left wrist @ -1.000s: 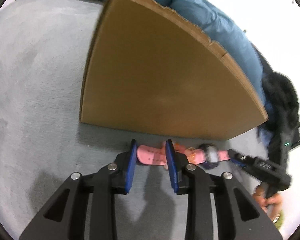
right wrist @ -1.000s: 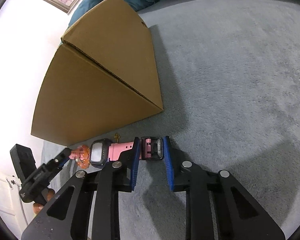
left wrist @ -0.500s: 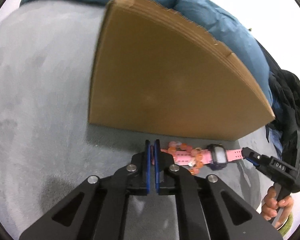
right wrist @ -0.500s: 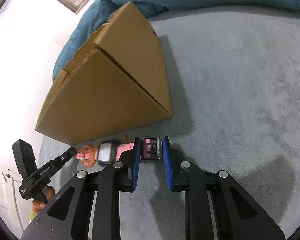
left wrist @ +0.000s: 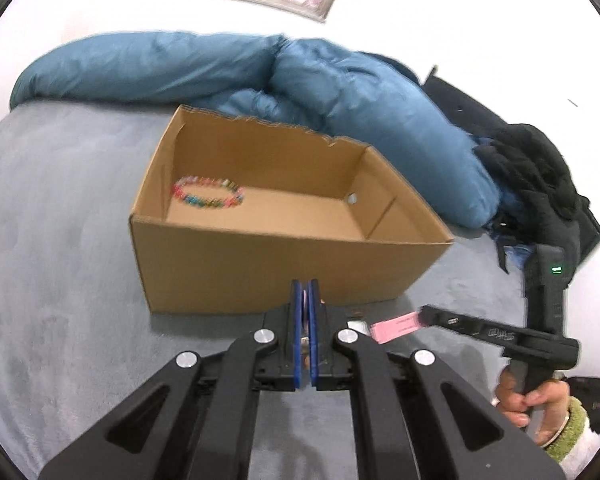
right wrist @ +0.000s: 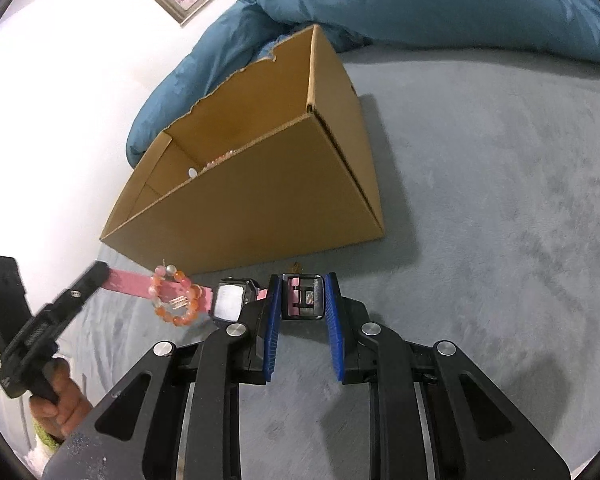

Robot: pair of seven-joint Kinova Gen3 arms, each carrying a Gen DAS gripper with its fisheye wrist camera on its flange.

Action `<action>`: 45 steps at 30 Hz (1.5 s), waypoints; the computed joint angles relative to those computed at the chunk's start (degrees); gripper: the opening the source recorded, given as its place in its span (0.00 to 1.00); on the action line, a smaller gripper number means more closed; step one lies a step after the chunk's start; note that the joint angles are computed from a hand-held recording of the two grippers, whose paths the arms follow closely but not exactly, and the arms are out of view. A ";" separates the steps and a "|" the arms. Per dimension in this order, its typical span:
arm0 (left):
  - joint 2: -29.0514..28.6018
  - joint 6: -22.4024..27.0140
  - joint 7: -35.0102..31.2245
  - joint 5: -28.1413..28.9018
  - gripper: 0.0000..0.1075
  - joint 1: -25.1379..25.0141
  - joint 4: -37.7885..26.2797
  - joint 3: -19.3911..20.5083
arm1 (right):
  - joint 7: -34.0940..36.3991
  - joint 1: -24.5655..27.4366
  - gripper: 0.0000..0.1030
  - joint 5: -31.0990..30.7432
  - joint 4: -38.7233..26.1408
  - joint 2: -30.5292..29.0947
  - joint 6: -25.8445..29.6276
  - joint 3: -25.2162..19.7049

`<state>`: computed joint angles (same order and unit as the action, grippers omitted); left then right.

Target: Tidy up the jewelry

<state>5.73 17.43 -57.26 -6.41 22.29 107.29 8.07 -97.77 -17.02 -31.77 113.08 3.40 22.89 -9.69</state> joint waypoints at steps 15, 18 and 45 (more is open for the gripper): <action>-6.44 1.01 18.05 -23.72 0.02 0.58 1.04 6.81 | 3.84 -1.82 0.19 -6.48 2.37 -4.72 -2.29 0.86; -8.45 1.08 20.41 -26.02 0.02 -6.99 2.21 14.49 | 0.62 -0.35 0.19 -0.42 3.79 -7.48 -6.11 -2.53; -8.17 3.22 -5.37 11.30 0.02 -6.96 5.01 6.28 | -12.19 -4.57 0.19 10.98 -1.40 -9.54 6.50 0.45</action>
